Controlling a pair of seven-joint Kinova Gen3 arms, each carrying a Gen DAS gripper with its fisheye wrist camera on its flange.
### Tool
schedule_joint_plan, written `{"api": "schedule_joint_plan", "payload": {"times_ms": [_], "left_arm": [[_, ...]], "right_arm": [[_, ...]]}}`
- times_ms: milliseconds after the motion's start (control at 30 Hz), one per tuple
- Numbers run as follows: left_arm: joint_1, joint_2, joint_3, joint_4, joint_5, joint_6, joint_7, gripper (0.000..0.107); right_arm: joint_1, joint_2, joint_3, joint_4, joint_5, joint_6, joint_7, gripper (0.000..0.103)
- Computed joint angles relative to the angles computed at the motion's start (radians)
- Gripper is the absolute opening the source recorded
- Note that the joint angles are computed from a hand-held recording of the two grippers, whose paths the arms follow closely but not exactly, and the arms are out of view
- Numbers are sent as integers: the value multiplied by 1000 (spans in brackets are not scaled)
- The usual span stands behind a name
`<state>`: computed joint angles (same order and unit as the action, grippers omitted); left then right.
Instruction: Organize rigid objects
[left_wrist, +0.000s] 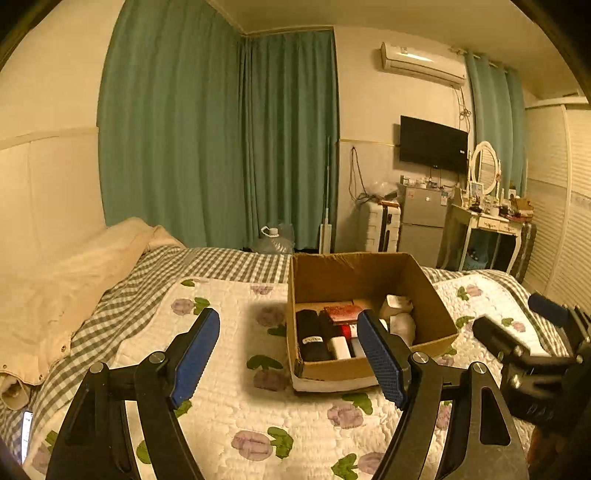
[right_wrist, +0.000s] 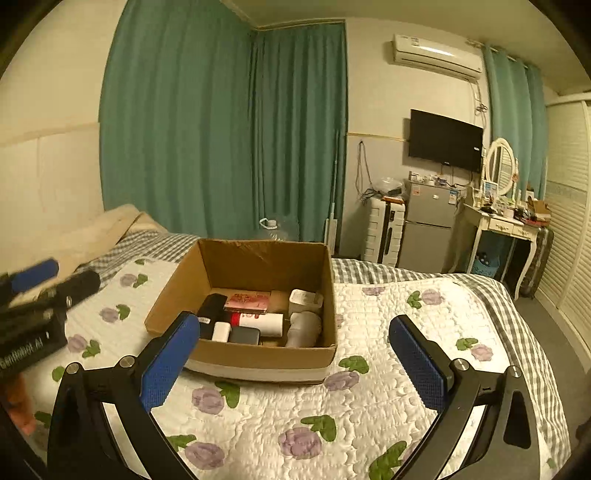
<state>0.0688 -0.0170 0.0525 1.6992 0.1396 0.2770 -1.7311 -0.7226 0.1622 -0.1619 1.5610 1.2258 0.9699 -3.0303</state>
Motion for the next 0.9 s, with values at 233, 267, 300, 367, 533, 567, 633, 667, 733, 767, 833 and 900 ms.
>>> {"api": "schedule_joint_plan", "payload": {"times_ms": [233,267,300,367,533,567,633,667,733,767,833,900], "left_arm": [[12,-17,1,29,21,-4,-41,79],[13,-16,2,27,13,-2,-34,79],[13,-14,3,26,6,-1,-26,79],[13,-10,1,15,11,14,-25,79],[10,-4,11,10,-46,18,31,79],[11,-3,10,9,-47,20,34,79],[12,-1,8,4,-35,28,26,79],[12,2,8,1,-29,32,22,79],[11,3,7,1,-25,32,21,79],[11,3,7,1,-23,33,20,79],[11,3,5,1,-2,37,1,79],[11,4,6,0,0,40,2,79]], "right_arm": [[-5,-3,-4,-2,-4,16,-5,103],[-7,-2,-4,-2,-2,19,-6,103],[-6,-2,-4,-3,-2,20,-6,103],[-4,-4,-4,-3,-5,17,-6,103],[-3,-10,-6,0,-7,19,-9,103],[-2,-9,-7,-1,-9,20,-6,103],[-3,-8,-8,-2,-6,22,-8,103],[-2,-8,-8,-2,-8,20,-6,103],[-3,-8,-9,-2,-9,20,-2,103],[-2,-7,-9,-2,-11,18,-1,103],[-2,-7,-9,-3,-15,20,3,103],[-4,-5,-9,-5,-17,23,5,103]]}}
